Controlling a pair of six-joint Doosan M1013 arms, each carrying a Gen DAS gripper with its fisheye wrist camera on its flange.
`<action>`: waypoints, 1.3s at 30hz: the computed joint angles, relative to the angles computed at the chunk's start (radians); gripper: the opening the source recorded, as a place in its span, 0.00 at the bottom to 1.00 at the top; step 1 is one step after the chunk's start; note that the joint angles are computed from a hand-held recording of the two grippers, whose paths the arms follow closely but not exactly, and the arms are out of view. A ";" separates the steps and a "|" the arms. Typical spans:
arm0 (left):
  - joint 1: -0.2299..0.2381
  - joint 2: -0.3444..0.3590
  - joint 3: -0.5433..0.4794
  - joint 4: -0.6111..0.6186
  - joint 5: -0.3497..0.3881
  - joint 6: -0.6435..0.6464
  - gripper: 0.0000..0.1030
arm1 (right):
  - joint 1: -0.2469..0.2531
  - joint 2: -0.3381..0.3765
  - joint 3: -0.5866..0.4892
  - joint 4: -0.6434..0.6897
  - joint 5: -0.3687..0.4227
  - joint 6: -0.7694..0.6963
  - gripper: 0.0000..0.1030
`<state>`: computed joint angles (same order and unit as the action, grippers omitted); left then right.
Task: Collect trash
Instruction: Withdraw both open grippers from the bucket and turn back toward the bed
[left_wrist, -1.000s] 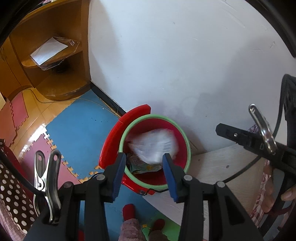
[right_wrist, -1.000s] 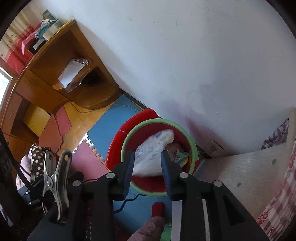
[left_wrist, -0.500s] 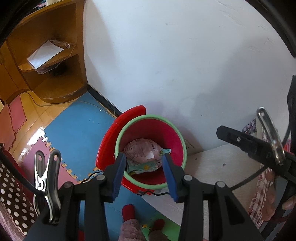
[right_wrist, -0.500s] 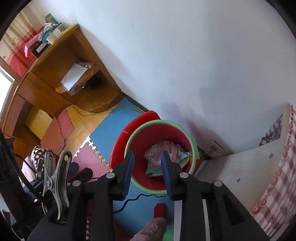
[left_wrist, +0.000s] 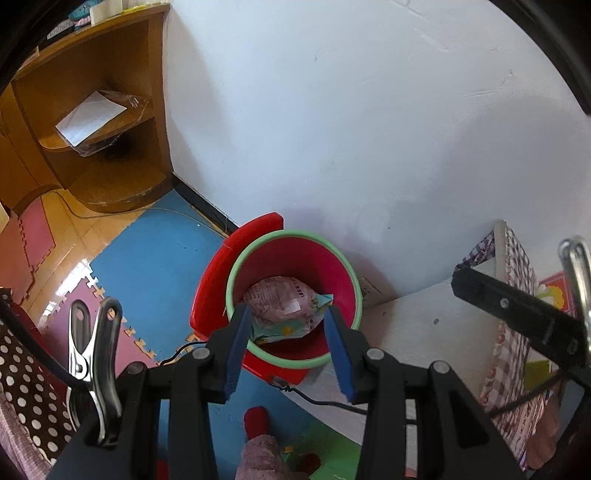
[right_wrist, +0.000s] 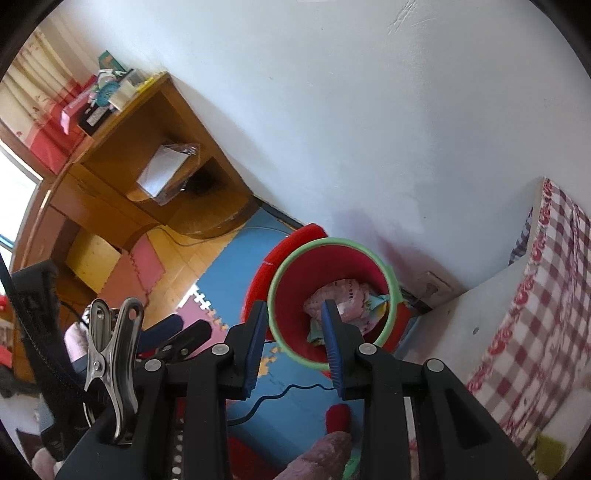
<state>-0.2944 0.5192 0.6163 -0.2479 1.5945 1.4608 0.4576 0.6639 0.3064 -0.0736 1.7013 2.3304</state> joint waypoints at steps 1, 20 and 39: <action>-0.001 -0.004 0.001 0.002 -0.001 -0.003 0.41 | 0.002 -0.009 0.012 0.005 -0.011 0.007 0.30; -0.016 -0.133 0.079 0.059 -0.034 -0.023 0.41 | 0.072 -0.155 0.143 0.017 -0.144 0.025 0.30; -0.093 -0.253 0.131 0.101 -0.028 0.003 0.41 | 0.153 -0.346 0.334 -0.069 -0.236 0.098 0.30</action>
<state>-0.3870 0.2666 0.7473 -0.1470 1.5668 1.4638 0.6107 0.3178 0.6407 -0.1429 1.4653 2.4281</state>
